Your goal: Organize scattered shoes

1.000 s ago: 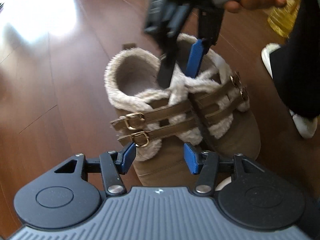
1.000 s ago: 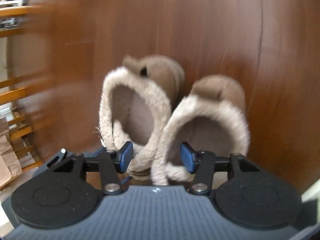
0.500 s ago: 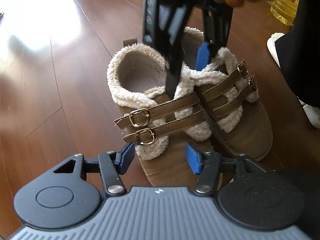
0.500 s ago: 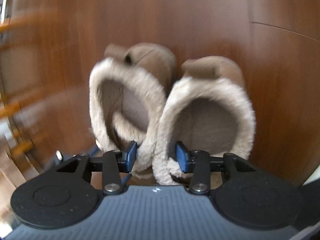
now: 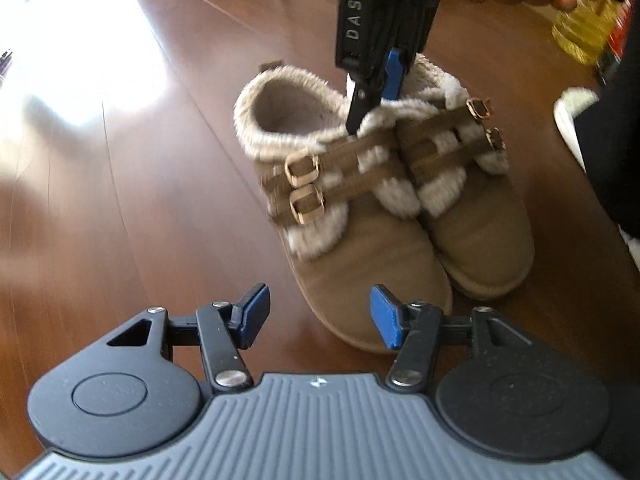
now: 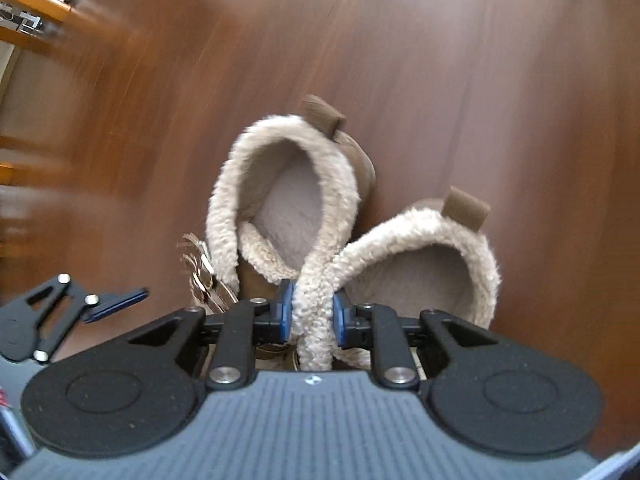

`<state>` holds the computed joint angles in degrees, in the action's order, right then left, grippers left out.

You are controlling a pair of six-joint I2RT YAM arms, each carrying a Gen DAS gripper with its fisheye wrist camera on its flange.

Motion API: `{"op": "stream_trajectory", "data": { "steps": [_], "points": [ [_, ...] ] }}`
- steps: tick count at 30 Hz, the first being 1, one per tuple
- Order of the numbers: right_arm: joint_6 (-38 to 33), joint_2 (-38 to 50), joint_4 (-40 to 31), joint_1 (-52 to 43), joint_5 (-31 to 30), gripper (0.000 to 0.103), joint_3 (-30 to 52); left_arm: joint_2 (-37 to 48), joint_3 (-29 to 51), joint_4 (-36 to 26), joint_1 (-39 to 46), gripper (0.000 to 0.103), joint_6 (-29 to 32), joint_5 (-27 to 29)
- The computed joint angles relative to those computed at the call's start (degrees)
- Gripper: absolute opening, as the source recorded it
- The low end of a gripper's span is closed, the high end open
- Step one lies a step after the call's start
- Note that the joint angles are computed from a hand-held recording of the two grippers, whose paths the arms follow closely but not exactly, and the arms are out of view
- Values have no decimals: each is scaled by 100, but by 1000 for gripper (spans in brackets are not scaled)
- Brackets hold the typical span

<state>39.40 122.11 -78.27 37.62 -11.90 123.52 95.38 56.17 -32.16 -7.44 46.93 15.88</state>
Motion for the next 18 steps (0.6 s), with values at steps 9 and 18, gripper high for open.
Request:
{"op": "stream_trajectory", "data": {
  "steps": [9, 18],
  "points": [
    [716, -1312, 1270, -390, 119, 41, -1906, 438, 449, -30, -392, 60, -194, 70],
    [1306, -228, 2094, 120, 261, 47, -1852, 119, 45, -83, -501, 60, -334, -67]
  ]
}}
